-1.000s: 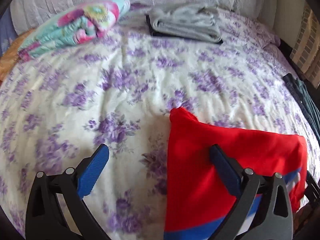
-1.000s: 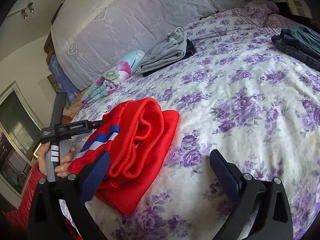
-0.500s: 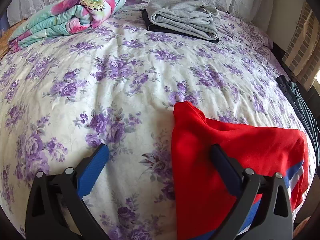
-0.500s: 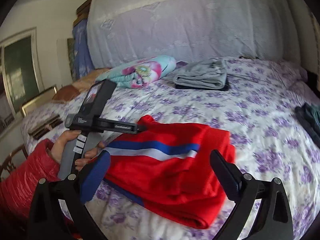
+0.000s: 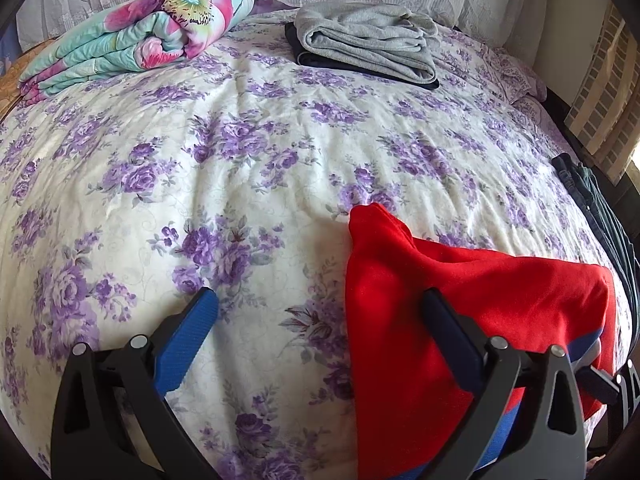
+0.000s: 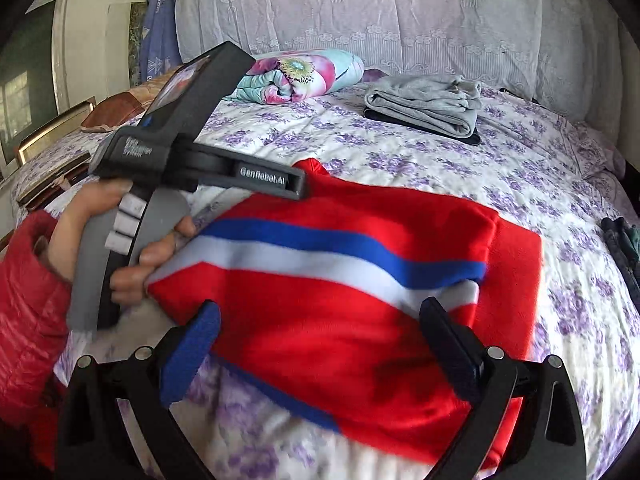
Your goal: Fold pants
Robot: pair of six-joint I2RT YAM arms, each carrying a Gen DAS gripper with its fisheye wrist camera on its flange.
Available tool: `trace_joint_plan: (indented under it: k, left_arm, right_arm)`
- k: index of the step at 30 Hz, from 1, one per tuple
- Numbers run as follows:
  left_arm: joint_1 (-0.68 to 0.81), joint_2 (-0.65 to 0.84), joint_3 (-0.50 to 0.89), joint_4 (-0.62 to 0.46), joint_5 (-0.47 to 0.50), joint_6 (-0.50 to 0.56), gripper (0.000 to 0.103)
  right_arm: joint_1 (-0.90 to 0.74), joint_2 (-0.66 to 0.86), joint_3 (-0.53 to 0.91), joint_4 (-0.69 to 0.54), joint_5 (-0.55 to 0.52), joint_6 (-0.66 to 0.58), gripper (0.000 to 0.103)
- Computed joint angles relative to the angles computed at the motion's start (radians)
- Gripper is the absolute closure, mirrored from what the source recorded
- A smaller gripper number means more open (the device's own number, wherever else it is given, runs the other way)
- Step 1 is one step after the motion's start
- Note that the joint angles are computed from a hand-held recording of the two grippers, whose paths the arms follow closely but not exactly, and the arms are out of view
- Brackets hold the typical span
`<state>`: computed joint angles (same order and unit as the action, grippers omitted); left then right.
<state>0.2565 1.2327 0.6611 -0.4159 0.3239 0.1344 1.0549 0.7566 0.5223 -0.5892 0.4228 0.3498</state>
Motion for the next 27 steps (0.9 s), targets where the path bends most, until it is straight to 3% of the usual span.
trace_joint_plan:
  k: [2, 6, 11, 13, 18, 20, 22, 27]
  left_arm:
    - [0.000, -0.001, 0.002, -0.002, 0.000, 0.001, 0.004]
    - [-0.001, -0.001, -0.002, 0.003, -0.006, 0.000, 0.004]
    - [-0.001, 0.000, 0.001, 0.004, -0.012, -0.002, 0.004]
    - [-0.003, -0.002, -0.001, 0.005, -0.014, -0.004, 0.004]
    - [-0.005, -0.005, -0.004, 0.006, -0.015, -0.006, 0.004]
    - [-0.006, -0.008, -0.007, 0.007, -0.013, -0.007, 0.004]
    - [-0.006, -0.005, -0.004, 0.007, -0.013, -0.007, 0.004]
    - [-0.001, 0.000, -0.001, 0.009, -0.013, -0.004, 0.004]
  right_arm:
    - [0.068, -0.021, -0.018, -0.038, 0.065, 0.010, 0.003]
    - [0.341, 0.096, -0.008, -0.144, 0.377, 0.122, 0.003]
    - [0.375, -0.010, 0.049, -0.139, 0.436, 0.088, 0.003]
    - [0.263, -0.010, 0.078, -0.076, 0.392, 0.005, 0.003]
    - [-0.066, 0.110, 0.090, -0.013, 0.124, -0.099, 0.003]
    - [-0.094, -0.002, 0.011, 0.014, 0.065, -0.106, 0.003]
    - [-0.090, -0.062, -0.013, -0.024, 0.054, -0.102, 0.003]
    - [-0.008, -0.159, -0.010, -0.125, 0.143, -0.070, 0.003]
